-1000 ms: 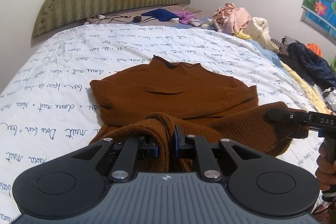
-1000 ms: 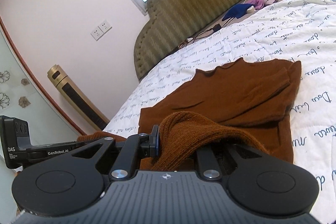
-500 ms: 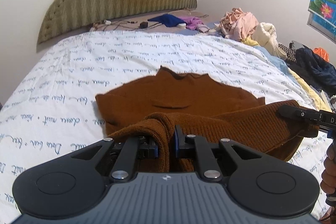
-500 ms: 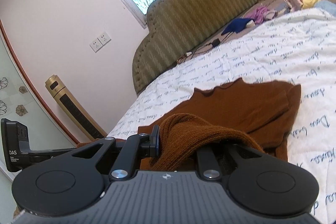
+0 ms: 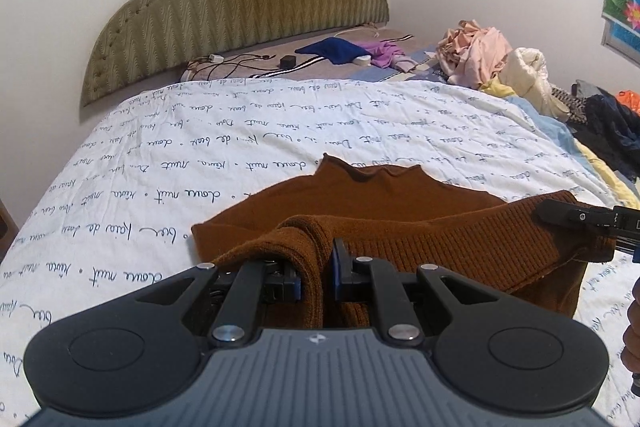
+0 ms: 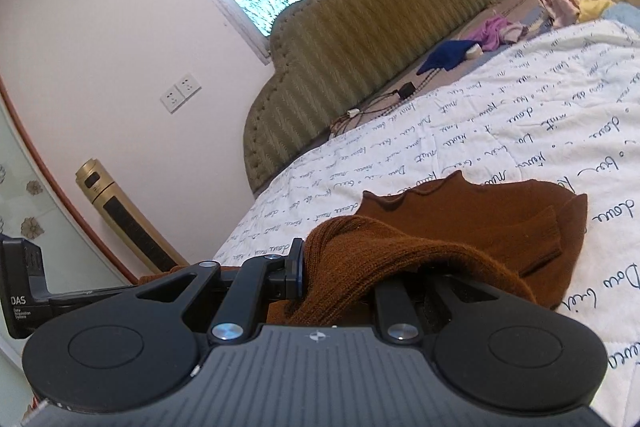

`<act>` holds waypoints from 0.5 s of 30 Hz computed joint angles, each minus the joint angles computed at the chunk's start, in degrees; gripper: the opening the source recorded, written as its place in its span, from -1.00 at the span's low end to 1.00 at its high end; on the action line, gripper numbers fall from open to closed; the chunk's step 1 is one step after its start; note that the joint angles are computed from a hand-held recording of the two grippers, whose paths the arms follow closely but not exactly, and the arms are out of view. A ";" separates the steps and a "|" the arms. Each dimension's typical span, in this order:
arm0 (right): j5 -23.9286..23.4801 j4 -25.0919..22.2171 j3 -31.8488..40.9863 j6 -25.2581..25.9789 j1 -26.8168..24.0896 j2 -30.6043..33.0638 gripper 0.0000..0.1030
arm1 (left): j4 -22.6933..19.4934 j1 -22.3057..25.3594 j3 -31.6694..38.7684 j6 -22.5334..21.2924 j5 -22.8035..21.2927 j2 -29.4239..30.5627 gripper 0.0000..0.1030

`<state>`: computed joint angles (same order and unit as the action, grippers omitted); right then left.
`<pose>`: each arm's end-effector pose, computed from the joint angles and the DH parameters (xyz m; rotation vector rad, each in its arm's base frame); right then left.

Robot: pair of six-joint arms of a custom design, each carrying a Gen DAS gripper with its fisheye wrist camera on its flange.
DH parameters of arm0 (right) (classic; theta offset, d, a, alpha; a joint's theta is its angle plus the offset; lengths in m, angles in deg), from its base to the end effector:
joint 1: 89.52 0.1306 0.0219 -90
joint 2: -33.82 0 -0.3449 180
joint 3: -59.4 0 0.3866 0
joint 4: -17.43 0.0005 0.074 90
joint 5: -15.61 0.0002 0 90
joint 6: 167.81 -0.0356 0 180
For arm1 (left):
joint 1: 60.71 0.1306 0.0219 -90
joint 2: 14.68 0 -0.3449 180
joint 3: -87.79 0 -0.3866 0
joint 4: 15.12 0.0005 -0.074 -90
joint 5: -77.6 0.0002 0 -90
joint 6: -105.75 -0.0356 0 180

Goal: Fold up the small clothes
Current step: 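Lift the hem with both grippers and fold it toward the collar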

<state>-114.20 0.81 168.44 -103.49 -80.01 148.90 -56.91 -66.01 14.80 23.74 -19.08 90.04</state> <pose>0.6334 0.1287 0.3631 -0.1933 2.0165 1.0763 0.5779 -0.0500 0.4099 -0.1149 2.2517 0.0076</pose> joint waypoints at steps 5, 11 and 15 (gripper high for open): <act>-0.07 -3.44 7.18 -1.73 0.14 5.72 -0.64 | -2.07 0.50 5.29 0.50 -0.59 4.90 -0.74; 1.07 -9.97 16.81 -1.67 0.72 13.17 -0.64 | -7.24 1.36 13.50 0.97 -0.57 12.66 -0.74; 1.36 -13.39 22.10 -2.52 0.90 17.40 -0.63 | -9.68 1.74 17.83 0.93 -0.65 16.94 -0.74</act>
<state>-112.84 -12.58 190.55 -106.01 -79.11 166.30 -66.60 -64.27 32.64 24.68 -19.74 106.98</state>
